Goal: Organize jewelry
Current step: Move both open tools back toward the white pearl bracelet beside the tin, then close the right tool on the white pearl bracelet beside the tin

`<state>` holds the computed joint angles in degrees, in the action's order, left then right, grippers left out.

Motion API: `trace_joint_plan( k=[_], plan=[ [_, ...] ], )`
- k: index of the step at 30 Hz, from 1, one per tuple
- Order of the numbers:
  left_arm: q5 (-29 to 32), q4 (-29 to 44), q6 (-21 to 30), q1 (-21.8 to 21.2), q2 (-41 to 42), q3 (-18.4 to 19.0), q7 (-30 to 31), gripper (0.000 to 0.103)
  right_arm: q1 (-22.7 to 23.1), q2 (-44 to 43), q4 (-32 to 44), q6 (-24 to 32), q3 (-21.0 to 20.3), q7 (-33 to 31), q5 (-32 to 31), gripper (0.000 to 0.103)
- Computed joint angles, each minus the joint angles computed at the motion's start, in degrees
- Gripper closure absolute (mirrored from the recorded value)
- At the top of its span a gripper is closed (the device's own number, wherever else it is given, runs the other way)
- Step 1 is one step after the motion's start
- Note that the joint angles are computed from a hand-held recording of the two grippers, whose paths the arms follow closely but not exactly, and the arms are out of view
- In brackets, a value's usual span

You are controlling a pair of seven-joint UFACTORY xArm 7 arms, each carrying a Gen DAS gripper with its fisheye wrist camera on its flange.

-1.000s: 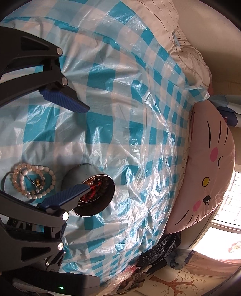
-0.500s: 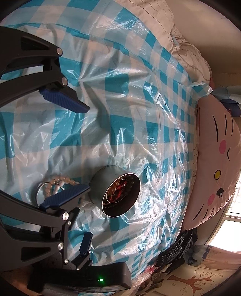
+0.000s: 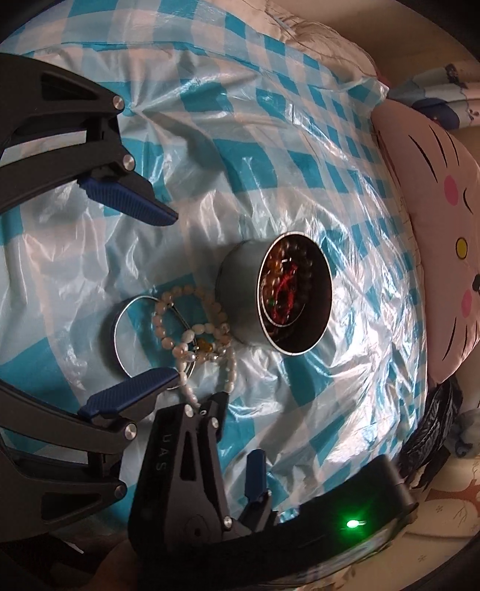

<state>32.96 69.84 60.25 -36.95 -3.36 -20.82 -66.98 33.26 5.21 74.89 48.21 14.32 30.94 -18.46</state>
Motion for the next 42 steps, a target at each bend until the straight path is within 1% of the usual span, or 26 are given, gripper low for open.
trace_joint_plan(
  k=[3,6,8,9,10,12,15,18,19,21,22,23,25,26,27,29,30,31,33,35,36,37,38,39,40,42],
  plan=[
    [1.2,2.3,1.1,-0.7,2.8,0.0,2.5,0.027,-0.3,-0.5,-0.5,-0.1,-0.1,-0.1,0.9,0.034],
    [0.1,1.6,-1.0,-0.7,2.6,1.1,2.6,0.027,-0.3,0.0,0.1,0.8,0.0,-0.4,0.9,0.034],
    [-1.1,0.8,-1.9,-0.4,2.3,1.5,2.3,0.027,0.1,0.2,0.4,1.8,-0.1,0.6,-1.2,0.033],
    [-1.5,0.4,-1.5,-0.2,1.9,1.7,1.4,0.032,0.2,0.2,0.4,2.1,-0.2,1.1,-1.9,0.032],
    [-2.1,-0.3,-1.3,0.1,1.1,1.9,0.3,0.039,0.3,0.0,0.3,2.3,-0.2,1.7,-2.5,0.032],
    [-3.0,-2.5,-1.2,1.0,-1.2,2.0,-2.9,0.045,0.2,-0.4,0.0,2.6,-0.3,2.6,-3.6,0.032],
    [-2.2,-5.6,-3.0,2.7,-4.8,1.3,-6.8,0.046,-0.4,-1.8,-1.4,0.9,-0.2,2.4,-2.5,0.032],
    [1.4,-4.9,-4.9,3.6,-4.5,-0.5,-6.6,0.046,-1.1,-2.9,-2.7,-1.6,0.1,0.7,-0.1,0.032],
    [2.1,-3.7,-4.5,3.6,-3.2,-0.9,-5.5,0.046,-1.3,-3.1,-3.0,-2.5,0.2,-0.4,1.3,0.032],
    [2.4,-0.7,-2.2,3.1,0.0,-1.0,-3.0,0.046,-1.4,-3.0,-2.8,-3.2,0.4,-1.1,2.0,0.032],
    [2.1,0.5,-1.2,2.7,1.3,-0.7,-2.0,0.048,-1.3,-2.8,-2.7,-3.2,0.6,-1.4,2.2,0.032],
    [1.9,1.0,-1.0,2.4,2.0,-0.2,-1.6,0.048,-1.2,-2.3,-2.1,-2.3,0.6,-0.9,1.2,0.032],
    [-0.8,0.3,-3.2,2.3,2.0,1.3,-0.3,0.048,-1.1,-1.5,-1.6,-1.6,0.6,-1.1,1.7,0.032],
    [-2.0,0.7,-2.0,2.1,2.6,1.6,0.5,0.048,-1.1,-1.2,-1.3,-1.0,0.5,-1.5,1.9,0.032],
    [-2.5,1.5,0.3,1.8,3.3,1.6,1.1,0.049,-0.7,-0.9,-1.0,0.2,0.4,-0.6,0.1,0.032],
    [-1.3,2.4,4.7,0.9,3.5,1.7,0.3,0.054,-0.3,-1.0,-0.8,1.3,0.2,1.2,-2.5,0.032],
    [-1.1,1.9,5.4,0.7,2.8,1.9,-0.7,0.055,-0.3,-1.4,-1.2,1.1,0.1,1.8,-3.1,0.032],
    [-1.2,1.0,5.2,0.8,1.7,2.1,-1.6,0.055,-0.3,-1.7,-1.5,0.5,0.1,1.8,-3.3,0.032],
    [-1.0,-1.0,2.8,1.3,-0.4,2.1,-2.6,0.055,-0.5,-2.1,-2.0,-1.1,0.4,0.5,-2.3,0.032],
    [1.5,-0.9,1.5,1.5,-0.6,1.3,-2.7,0.055,-0.3,-2.1,-2.0,-2.3,0.7,-0.9,-2.2,0.032],
    [2.8,-0.1,1.6,1.5,0.2,0.9,-2.0,0.055,-0.2,-1.9,-2.0,-2.8,0.9,-1.5,-2.0,0.032],
    [3.3,1.2,2.5,1.3,1.6,0.6,-0.8,0.058,0.0,-1.7,-1.8,-2.9,1.0,-1.9,-2.1,0.032],
    [3.2,2.7,4.3,0.9,3.3,0.6,0.4,0.058,0.2,-1.1,-1.1,-1.8,1.0,-1.9,-2.8,0.032],
    [2.0,3.4,4.8,0.7,4.2,1.0,1.7,0.059,0.1,-0.6,-1.0,-1.9,0.9,-2.9,-1.2,0.034],
    [-0.3,3.4,4.3,0.7,4.7,1.7,3.2,0.059,-0.2,-0.3,-0.9,-2.4,0.9,-4.4,1.6,0.036],
    [-1.7,3.2,3.8,0.3,4.8,2.2,4.3,0.059,-0.3,0.1,-0.9,-2.6,0.9,-6.9,4.8,0.056]
  ],
)
